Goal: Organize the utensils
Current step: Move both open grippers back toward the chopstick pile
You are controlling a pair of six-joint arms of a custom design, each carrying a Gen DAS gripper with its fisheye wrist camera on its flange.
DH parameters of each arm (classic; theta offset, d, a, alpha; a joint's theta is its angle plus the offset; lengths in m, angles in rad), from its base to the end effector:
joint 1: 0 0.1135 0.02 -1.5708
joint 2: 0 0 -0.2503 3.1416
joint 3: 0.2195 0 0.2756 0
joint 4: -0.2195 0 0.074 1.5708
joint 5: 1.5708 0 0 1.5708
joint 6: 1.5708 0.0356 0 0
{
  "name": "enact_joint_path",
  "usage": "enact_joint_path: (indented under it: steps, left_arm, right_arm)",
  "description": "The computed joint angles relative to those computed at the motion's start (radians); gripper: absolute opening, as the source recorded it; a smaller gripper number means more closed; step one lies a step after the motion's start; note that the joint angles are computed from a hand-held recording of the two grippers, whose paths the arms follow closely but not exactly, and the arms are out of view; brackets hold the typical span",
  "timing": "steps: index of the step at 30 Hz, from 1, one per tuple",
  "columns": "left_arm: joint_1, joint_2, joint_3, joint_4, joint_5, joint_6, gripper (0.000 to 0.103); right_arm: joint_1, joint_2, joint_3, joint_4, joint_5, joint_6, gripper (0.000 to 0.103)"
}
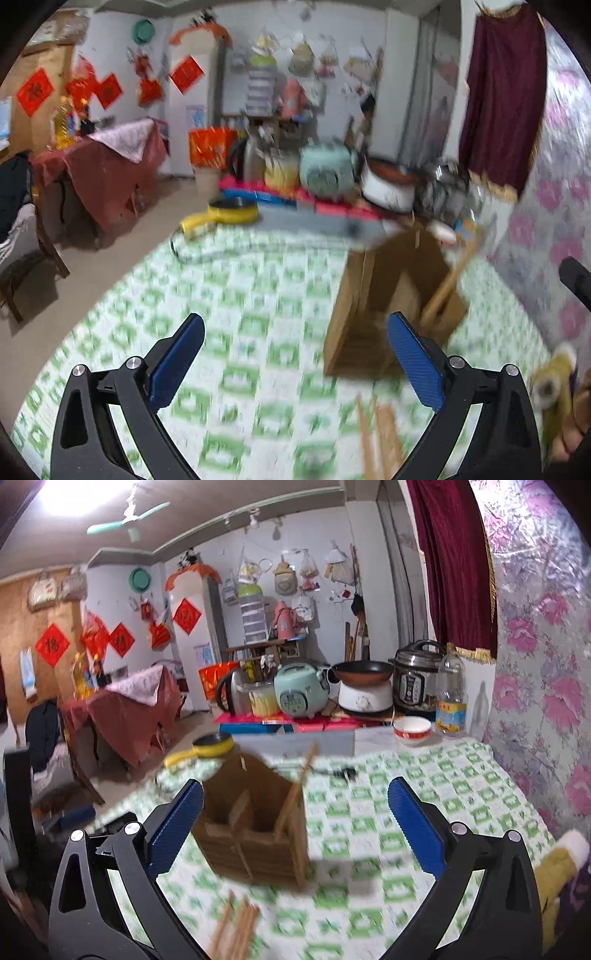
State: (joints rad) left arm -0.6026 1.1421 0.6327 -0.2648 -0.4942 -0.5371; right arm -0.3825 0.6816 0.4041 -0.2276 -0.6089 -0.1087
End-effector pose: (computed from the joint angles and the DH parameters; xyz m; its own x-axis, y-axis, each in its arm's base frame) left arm 0.2200 -0.1308 0.1887 -0.6072 -0.1290 -0.7840 -0.1060 0.9911 -0.0809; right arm 0.1849 -0.0524 0.2053 -0.4291 0.0767 -0.9000 -0.2060 0.9618 0.1802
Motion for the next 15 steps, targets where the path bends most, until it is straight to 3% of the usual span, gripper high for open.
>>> enact_joint_path:
  steps: [2, 4, 6, 8, 15]
  left_arm:
    - [0.003, -0.018, -0.060, 0.003, 0.019, 0.000, 0.097]
    - [0.019, -0.020, -0.114, -0.022, 0.038, -0.013, 0.097]
    - [0.052, -0.042, -0.166, -0.027, 0.116, -0.009, 0.097]
    - [0.072, -0.066, -0.206, -0.037, 0.179, -0.012, 0.097]
    - [-0.019, -0.110, -0.294, -0.063, 0.196, -0.023, 0.097]
  right_arm:
    - [-0.081, -0.040, -0.129, 0.018, -0.025, -0.102, 0.097]
    - [-0.125, 0.013, -0.195, 0.030, 0.005, -0.195, 0.097]
    - [-0.139, 0.156, -0.160, -0.023, 0.033, -0.291, 0.097]
    - [-0.198, 0.189, -0.154, -0.064, -0.051, -0.356, 0.097]
    - [-0.175, 0.174, -0.171, -0.101, -0.012, -0.417, 0.097]
